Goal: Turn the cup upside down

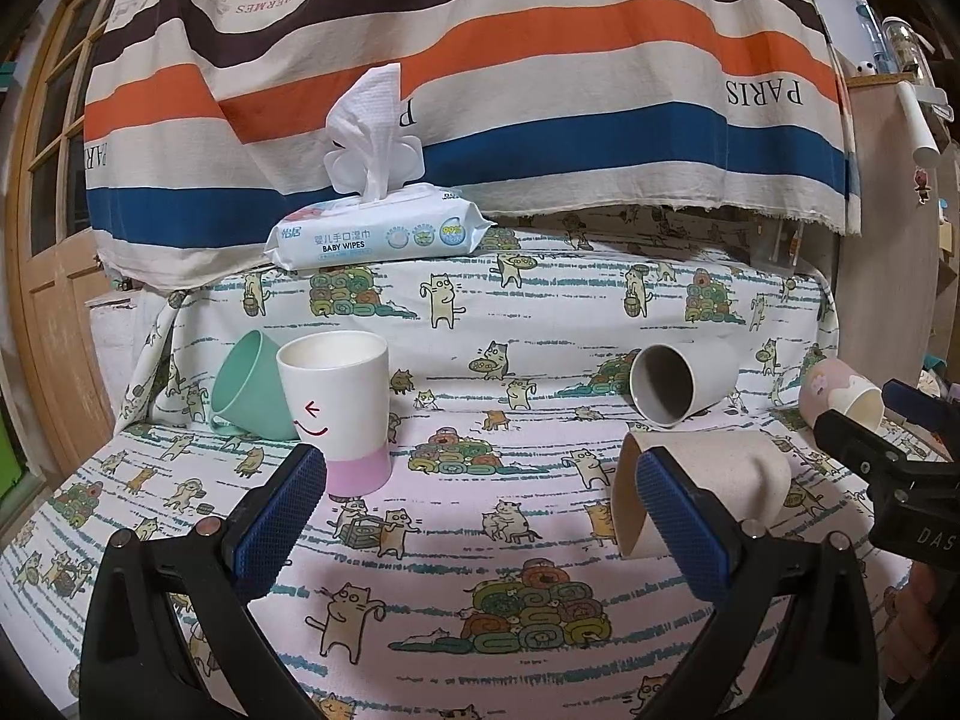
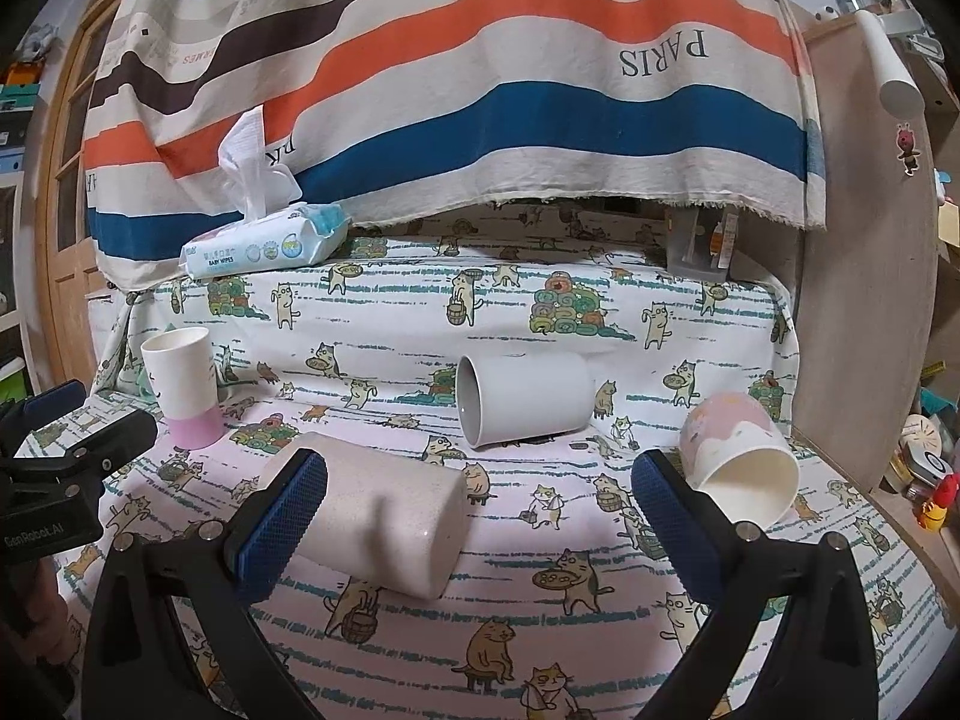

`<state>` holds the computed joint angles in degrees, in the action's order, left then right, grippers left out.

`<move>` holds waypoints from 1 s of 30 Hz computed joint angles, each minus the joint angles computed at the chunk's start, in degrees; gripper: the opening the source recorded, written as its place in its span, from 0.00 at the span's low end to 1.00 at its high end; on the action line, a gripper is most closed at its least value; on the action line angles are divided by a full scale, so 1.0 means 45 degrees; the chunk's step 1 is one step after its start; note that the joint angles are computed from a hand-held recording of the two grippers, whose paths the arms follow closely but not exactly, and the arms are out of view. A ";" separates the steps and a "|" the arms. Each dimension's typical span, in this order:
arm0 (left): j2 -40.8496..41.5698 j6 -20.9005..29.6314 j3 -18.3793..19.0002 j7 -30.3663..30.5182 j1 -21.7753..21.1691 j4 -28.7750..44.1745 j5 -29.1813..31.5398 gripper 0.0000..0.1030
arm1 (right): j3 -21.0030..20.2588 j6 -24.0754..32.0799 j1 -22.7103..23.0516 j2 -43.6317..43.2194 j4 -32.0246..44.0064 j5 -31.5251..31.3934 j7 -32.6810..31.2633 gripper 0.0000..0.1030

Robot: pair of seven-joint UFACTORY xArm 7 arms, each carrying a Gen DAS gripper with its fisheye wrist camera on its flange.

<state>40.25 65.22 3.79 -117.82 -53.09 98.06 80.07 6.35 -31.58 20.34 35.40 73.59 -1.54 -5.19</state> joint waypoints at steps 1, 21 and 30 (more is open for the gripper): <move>0.0020 0.0010 0.0006 -0.0008 -0.0008 0.0017 0.0006 1.00 | 0.0006 -0.0059 -0.0015 -0.0004 -0.0038 -0.0015 0.0013 0.99; 0.0019 -0.0001 0.0019 0.0001 -0.0012 0.0022 0.0002 1.00 | 0.0007 -0.0050 -0.0039 0.0017 -0.0016 -0.0078 0.0056 0.99; -0.0007 0.0020 0.0016 -0.0019 -0.0019 -0.0013 0.0020 1.00 | 0.0023 -0.0097 -0.0079 0.0006 -0.0051 -0.0128 0.0084 0.99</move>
